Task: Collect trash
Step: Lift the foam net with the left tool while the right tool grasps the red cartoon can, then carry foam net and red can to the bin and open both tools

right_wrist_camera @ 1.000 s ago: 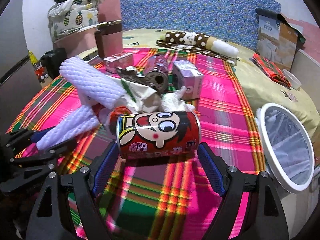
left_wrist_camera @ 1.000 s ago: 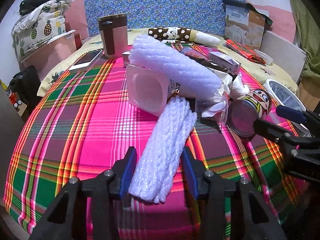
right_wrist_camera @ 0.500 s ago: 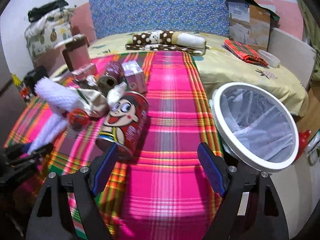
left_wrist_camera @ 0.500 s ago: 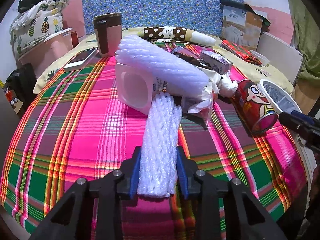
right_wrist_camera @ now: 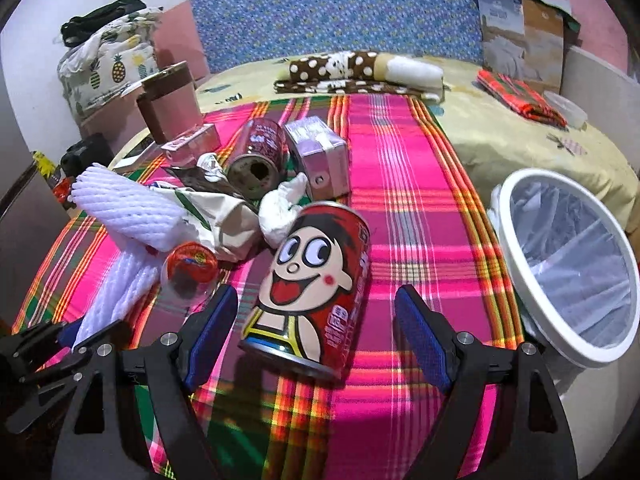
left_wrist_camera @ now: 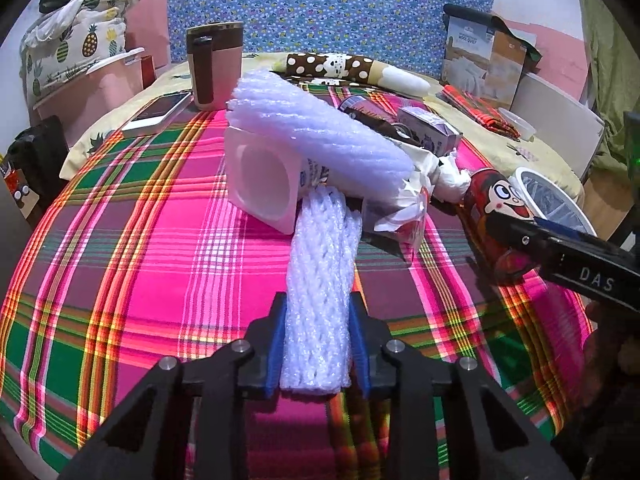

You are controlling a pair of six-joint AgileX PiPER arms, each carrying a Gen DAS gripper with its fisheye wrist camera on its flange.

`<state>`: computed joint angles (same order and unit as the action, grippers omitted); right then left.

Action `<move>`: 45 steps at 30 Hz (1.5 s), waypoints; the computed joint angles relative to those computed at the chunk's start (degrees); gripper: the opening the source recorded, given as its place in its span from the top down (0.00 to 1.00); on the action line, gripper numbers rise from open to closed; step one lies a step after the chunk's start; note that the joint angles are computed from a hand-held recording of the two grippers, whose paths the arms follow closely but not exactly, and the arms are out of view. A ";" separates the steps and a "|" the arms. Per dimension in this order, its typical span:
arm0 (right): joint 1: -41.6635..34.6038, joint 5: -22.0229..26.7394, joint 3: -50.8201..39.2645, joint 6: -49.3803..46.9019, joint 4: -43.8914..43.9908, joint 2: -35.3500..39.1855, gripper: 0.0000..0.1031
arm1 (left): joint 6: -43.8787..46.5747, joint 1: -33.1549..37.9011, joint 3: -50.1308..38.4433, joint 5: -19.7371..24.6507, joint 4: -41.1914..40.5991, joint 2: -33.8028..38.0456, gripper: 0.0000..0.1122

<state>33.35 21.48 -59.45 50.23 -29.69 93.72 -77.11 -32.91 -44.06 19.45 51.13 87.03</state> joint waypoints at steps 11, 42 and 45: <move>-1.92 -2.23 4.05 -5.90 6.94 -3.64 0.46 | -1.09 -3.12 0.16 1.11 -0.46 -2.20 0.74; -10.51 -10.73 16.14 -36.05 36.13 -17.59 0.47 | 5.09 -12.36 -13.25 6.50 -3.78 2.05 0.76; -13.30 -10.94 17.09 -40.05 39.71 -18.79 0.47 | 8.89 -12.63 -17.13 5.99 -6.39 4.87 0.76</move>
